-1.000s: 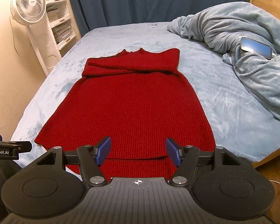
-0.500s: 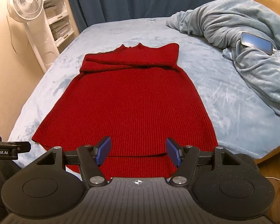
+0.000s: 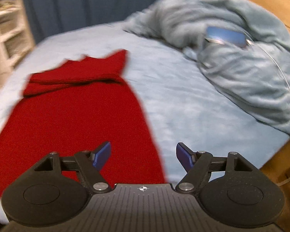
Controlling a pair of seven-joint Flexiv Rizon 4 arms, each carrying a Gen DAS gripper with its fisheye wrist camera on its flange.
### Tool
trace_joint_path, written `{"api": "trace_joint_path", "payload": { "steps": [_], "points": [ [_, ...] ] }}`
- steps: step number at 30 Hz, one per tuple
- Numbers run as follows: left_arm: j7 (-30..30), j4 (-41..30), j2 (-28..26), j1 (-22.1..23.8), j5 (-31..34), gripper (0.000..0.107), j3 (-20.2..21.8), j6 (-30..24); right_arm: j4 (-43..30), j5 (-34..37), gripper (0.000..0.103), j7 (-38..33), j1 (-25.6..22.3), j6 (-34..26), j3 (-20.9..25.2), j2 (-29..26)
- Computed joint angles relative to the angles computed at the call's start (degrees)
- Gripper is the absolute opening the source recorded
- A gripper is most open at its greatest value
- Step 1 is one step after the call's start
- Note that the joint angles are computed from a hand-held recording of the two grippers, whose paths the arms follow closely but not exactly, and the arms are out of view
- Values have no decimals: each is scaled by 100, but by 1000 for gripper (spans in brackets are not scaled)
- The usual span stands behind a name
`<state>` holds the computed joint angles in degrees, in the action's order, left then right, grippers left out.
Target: Fold small clothes
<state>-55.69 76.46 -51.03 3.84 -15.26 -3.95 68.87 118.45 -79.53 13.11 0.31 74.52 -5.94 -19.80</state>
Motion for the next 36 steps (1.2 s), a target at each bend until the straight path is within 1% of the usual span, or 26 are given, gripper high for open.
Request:
{"api": "trace_joint_path", "payload": {
  "steps": [2,4,6,7,8,9,10,11,12,13,14,15,16,17,18,19,20,21,22,24,25,28,31,32,34,36],
  "points": [
    [-27,-634,-404,-37,-23,103,46,-475,-153,-103,77,144,-101,116,-167,-243],
    [-244,-1391,-845,-124,-8,103,217,-1255,-342,765,77,-540,-256,245,-55,-613],
    [-497,-2048,-1216,-163,43,103,323,-2012,-626,2097,77,-1452,-435,120,315,-1023],
    [-554,-2306,-1373,-217,-4,103,423,-2326,-740,2451,77,-1667,-473,70,413,-1169],
    [-624,-2378,-1426,-182,144,103,336,-2321,-911,2934,77,-1975,-573,-42,625,-1350],
    [-549,-2302,-1409,-154,168,103,248,-2161,-1079,3436,77,-2336,-750,-68,920,-1526],
    [-482,-2301,-1403,-134,181,103,191,-2176,-1218,3863,77,-2659,-919,-121,1229,-1653],
    [-465,-2383,-1418,-137,201,103,189,-2330,-1396,4336,80,-3065,-1079,-256,1541,-1811],
    [-484,-2445,-1418,-155,233,103,213,-2464,-1485,4436,82,-3225,-1130,-390,1667,-1870],
    [-409,-2467,-1401,-131,226,103,161,-2623,-1484,4429,84,-3357,-1046,-388,1610,-1871],
    [-255,-2439,-1358,-81,193,103,66,-2798,-1518,4537,84,-3602,-1070,-468,1719,-1874],
    [-114,-2280,-1264,-49,164,103,-12,-2832,-1600,4786,84,-4057,-1216,-618,2014,-1909],
    [60,-2043,-1146,-9,129,101,-96,-2733,-1658,5018,77,-4428,-1335,-771,2271,-1924],
    [238,-1797,-1028,32,76,94,-181,-2589,-1637,5152,62,-4689,-1376,-809,2404,-1896],
    [402,-1543,-904,59,31,74,-243,-2409,-1546,5234,54,-4859,-1360,-772,2469,-1824],
    [471,-1304,-787,30,36,60,-218,-2126,-1470,5327,38,-4960,-1336,-716,2496,-1769],
    [448,-1174,-716,-22,54,47,-147,-1913,-1349,5369,23,-4975,-1258,-608,2443,-1682],
    [354,-1122,-682,-60,37,21,-85,-1782,-1275,5458,18,-5014,-1211,-533,2437,-1625],
    [183,-1169,-669,-87,8,21,-1,-1837,-1164,5459,15,-4938,-1077,-417,2297,-1542],
    [-101,-1155,-585,-18,-169,18,-17,-1977,-957,5386,14,-4726,-737,-125,1916,-1377],
    [-101,-1008,-474,17,-206,8,-57,-1854,-877,5361,14,-4658,-590,-44,1743,-1299],
    [73,-466,-83,180,-392,8,-273,-1447,-606,5393,13,-4460,-252,407,1289,-968],
    [396,93,290,351,-663,8,-510,-1069,-275,5579,12,-4439,-70,1035,1031,-578],
    [464,235,377,370,-737,7,-544,-971,-203,5625,10,-4466,10,1195,928,-490],
    [519,430,500,364,-859,7,-567,-855,38,5518,10,-4417,389,1456,461,-255],
    [589,625,617,374,-960,7,-589,-749,178,5589,9,-4410,628,1590,239,-111]
  ]
}}
